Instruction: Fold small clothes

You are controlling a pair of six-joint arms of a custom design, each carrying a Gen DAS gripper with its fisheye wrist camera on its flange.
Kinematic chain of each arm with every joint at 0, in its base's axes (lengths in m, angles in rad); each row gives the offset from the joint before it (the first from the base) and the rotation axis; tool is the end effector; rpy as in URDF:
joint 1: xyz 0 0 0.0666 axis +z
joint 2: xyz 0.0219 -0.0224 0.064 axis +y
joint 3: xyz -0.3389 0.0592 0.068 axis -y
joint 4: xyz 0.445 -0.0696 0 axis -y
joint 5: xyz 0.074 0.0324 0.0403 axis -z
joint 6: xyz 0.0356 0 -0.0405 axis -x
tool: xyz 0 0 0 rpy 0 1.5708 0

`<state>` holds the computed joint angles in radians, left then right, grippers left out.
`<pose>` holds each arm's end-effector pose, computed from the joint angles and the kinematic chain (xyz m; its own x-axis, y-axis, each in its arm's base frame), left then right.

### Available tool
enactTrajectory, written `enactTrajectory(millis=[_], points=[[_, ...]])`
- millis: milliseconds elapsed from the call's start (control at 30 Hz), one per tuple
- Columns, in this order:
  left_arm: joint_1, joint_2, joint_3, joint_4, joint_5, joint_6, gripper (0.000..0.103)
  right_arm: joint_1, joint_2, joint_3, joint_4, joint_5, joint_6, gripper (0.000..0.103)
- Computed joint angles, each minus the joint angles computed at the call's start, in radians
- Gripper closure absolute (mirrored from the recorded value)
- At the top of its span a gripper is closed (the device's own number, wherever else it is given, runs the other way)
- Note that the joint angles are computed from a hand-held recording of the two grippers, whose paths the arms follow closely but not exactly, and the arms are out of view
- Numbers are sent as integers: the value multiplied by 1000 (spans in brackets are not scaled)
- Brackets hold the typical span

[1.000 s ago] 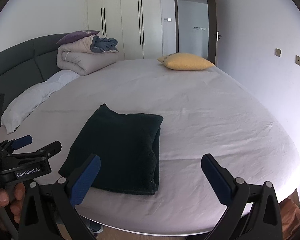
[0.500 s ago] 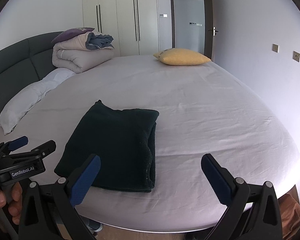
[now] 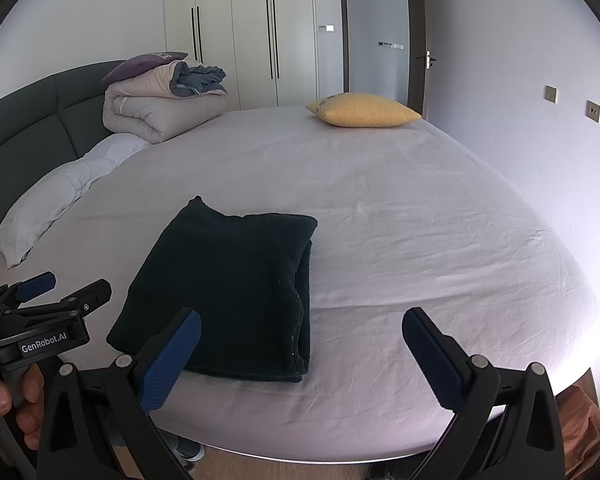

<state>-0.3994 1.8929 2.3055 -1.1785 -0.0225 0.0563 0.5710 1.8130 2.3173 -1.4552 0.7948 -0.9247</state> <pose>0.6268 -0.2641 0.5329 -0.6587 0.2169 -0.7205 0.3373 0.9411 -0.0250 0.5323 0.3113 0.5777 -0.4360 0.3846 -0.8136 0.5289 0.8410 0.1141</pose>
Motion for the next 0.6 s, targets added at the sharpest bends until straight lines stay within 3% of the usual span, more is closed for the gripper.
enactTrajectory(millis=[600], points=[[1, 1, 0, -2, 4, 0, 0, 2, -1, -2, -2, -5, -11, 0]])
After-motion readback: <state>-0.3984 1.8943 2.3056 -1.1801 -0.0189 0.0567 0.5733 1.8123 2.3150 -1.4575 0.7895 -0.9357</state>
